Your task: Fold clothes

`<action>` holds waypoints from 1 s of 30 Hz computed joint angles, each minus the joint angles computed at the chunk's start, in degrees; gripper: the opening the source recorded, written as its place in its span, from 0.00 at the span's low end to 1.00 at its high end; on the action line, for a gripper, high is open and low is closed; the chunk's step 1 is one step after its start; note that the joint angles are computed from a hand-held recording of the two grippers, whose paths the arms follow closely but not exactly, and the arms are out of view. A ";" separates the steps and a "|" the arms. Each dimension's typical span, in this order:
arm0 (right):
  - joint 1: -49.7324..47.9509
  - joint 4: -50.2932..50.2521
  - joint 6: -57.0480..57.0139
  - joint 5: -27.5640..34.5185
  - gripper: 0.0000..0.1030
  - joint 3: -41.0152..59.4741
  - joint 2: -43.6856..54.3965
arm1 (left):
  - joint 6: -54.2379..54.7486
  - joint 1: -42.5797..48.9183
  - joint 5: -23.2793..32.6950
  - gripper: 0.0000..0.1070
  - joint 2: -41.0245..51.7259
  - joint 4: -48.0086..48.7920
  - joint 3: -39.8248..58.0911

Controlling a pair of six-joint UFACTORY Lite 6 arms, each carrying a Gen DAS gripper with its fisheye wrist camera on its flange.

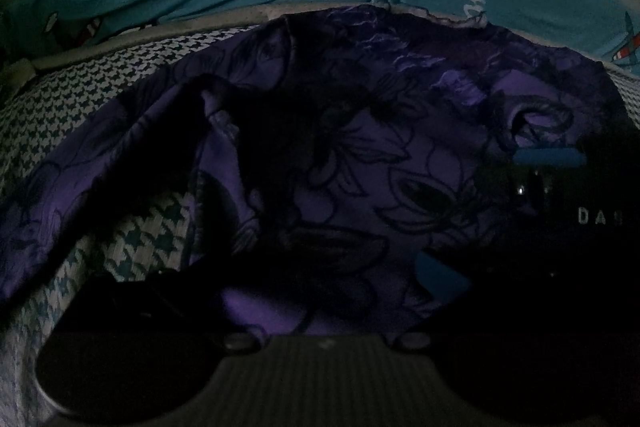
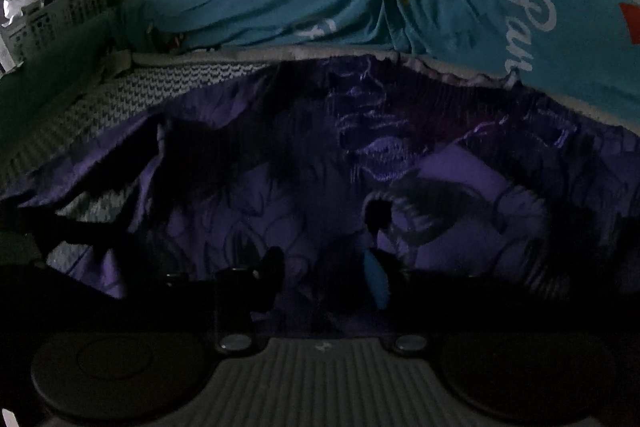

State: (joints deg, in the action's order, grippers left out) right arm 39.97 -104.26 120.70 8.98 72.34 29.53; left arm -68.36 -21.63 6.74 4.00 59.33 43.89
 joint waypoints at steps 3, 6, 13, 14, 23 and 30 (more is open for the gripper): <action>0.28 1.97 -2.12 0.03 0.47 -0.49 -0.20 | -0.34 -0.15 0.25 0.96 0.28 0.38 0.17; 0.51 1.67 -1.88 0.25 0.50 -1.27 -0.84 | -0.96 -0.30 0.50 0.96 0.54 1.01 0.35; 0.21 -0.51 0.71 0.08 0.50 -4.19 -4.51 | -2.15 -0.46 0.52 0.96 0.91 2.06 0.49; 0.00 -3.82 3.99 -0.08 0.50 -5.29 -5.78 | -2.19 -0.27 0.32 0.96 0.89 1.98 0.47; -2.02 -23.31 22.77 3.27 0.50 -17.39 -18.22 | -0.30 1.07 0.01 0.96 0.97 -1.13 0.99; -6.95 -24.94 25.69 2.51 0.50 -24.15 -26.12 | -3.61 0.35 0.58 0.96 2.16 1.72 1.99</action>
State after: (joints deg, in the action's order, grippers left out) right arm 33.02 -129.20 146.39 11.49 48.20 3.41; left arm -71.97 -21.28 7.32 6.16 61.05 45.87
